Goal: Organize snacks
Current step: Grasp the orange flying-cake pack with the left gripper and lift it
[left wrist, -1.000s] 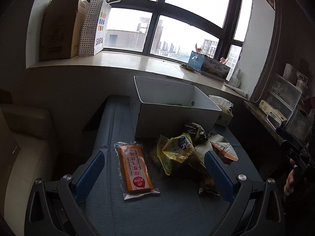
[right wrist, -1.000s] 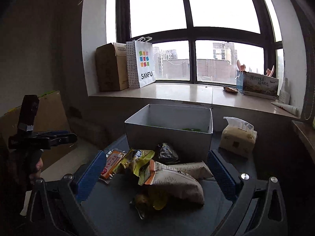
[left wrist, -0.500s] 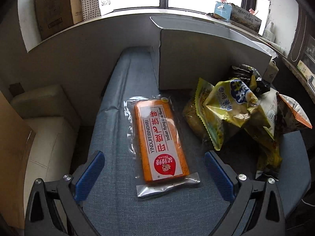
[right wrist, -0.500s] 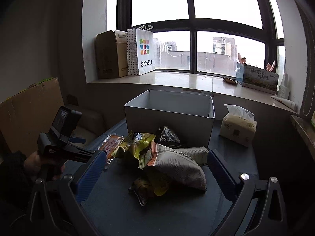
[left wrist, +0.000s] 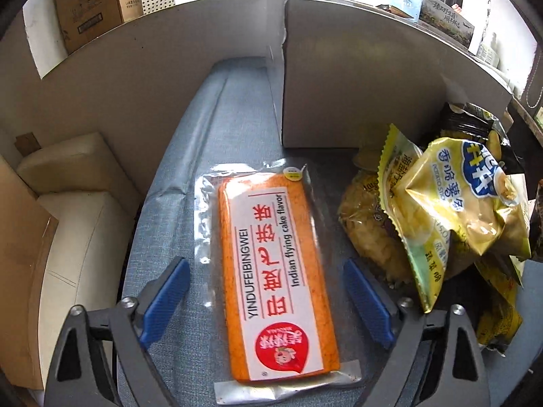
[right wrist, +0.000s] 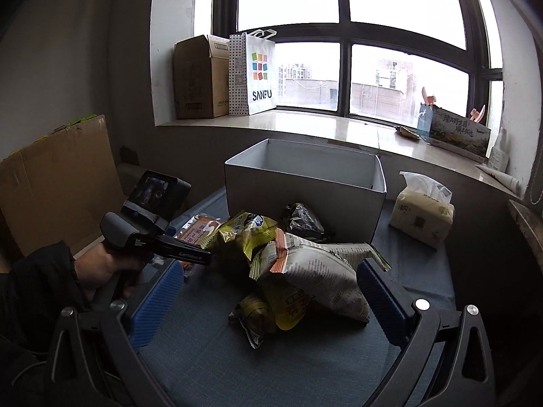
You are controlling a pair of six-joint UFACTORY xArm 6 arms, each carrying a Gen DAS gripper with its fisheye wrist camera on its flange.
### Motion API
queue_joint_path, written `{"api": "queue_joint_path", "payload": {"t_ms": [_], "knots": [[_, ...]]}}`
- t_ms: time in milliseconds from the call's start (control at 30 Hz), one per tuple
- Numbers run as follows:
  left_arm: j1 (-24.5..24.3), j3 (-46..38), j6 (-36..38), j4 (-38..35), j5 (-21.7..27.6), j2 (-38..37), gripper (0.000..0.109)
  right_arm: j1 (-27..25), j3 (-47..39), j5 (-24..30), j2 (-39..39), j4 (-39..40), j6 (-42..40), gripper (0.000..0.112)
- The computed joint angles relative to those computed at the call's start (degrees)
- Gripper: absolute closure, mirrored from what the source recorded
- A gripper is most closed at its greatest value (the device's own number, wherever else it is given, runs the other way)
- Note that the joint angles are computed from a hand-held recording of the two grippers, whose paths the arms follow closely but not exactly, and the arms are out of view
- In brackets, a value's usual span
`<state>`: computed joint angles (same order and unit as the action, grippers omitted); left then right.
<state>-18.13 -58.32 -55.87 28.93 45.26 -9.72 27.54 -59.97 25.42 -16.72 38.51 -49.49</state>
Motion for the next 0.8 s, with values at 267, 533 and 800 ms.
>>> {"api": "queue_joint_path", "payload": {"t_ms": [267,533,800], "knots": [[-0.5,8.6,1.1,-1.8,-5.0,-9.5,0.047,-0.4,-1.4,2.2,2.0,-0.2,2.0,0.009],[-4.8,14.1,-7.1,6.6,-4.8,-22.9,0.047,2.3,-9.9,7.1,9.3,-2.7,4.4,0.009],[-4.7,13.8,-10.4,11.9,-4.9,-27.8,0.047,7.0,-31.9,14.3,29.0,-16.7,19.2,0.009]]}}
